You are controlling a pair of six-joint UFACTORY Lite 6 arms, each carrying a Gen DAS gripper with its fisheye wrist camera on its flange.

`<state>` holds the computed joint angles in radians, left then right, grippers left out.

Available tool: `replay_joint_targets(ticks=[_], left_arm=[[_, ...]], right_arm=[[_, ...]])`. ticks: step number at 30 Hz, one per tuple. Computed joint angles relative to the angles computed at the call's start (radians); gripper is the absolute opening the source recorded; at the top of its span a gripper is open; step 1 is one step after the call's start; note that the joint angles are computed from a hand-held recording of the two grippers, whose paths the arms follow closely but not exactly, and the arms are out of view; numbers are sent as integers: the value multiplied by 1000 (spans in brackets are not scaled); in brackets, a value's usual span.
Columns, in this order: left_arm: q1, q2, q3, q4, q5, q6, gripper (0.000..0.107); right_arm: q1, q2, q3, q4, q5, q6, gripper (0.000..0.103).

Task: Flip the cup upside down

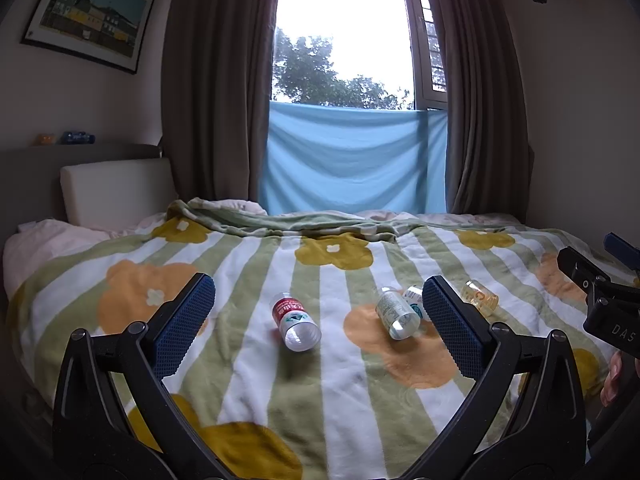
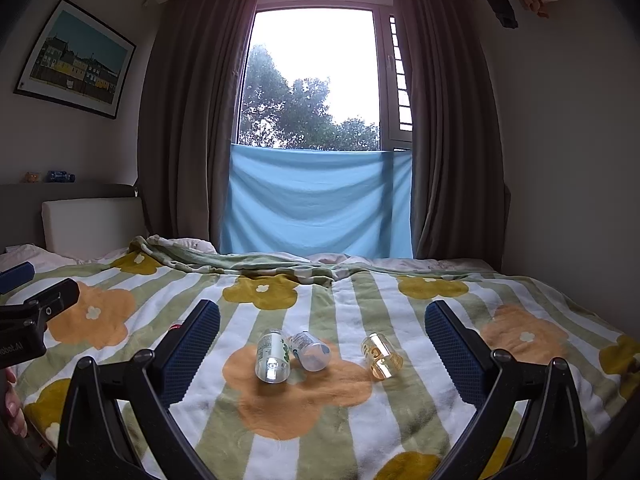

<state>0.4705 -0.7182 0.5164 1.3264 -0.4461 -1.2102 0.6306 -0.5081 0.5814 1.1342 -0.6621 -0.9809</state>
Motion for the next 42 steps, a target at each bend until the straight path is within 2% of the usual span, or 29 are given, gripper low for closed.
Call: replay_joint_targets(ticks=[23, 29, 35, 38, 42], left_arm=[[13, -3, -7, 4, -7, 1, 103], [41, 44, -8, -29, -18, 56, 103], [122, 179, 36, -47, -87, 112, 103], [167, 258, 59, -65, -122, 158, 103], [206, 396, 115, -86, -155, 208, 103]], right_arm=[[3, 3, -1, 9, 0, -7, 102], [-22, 64, 19, -20, 31, 16, 102], [-104, 352, 218, -52, 157, -23, 102], [-153, 537, 373, -90, 237, -23, 102], [-195, 802, 660, -29, 353, -141, 102]])
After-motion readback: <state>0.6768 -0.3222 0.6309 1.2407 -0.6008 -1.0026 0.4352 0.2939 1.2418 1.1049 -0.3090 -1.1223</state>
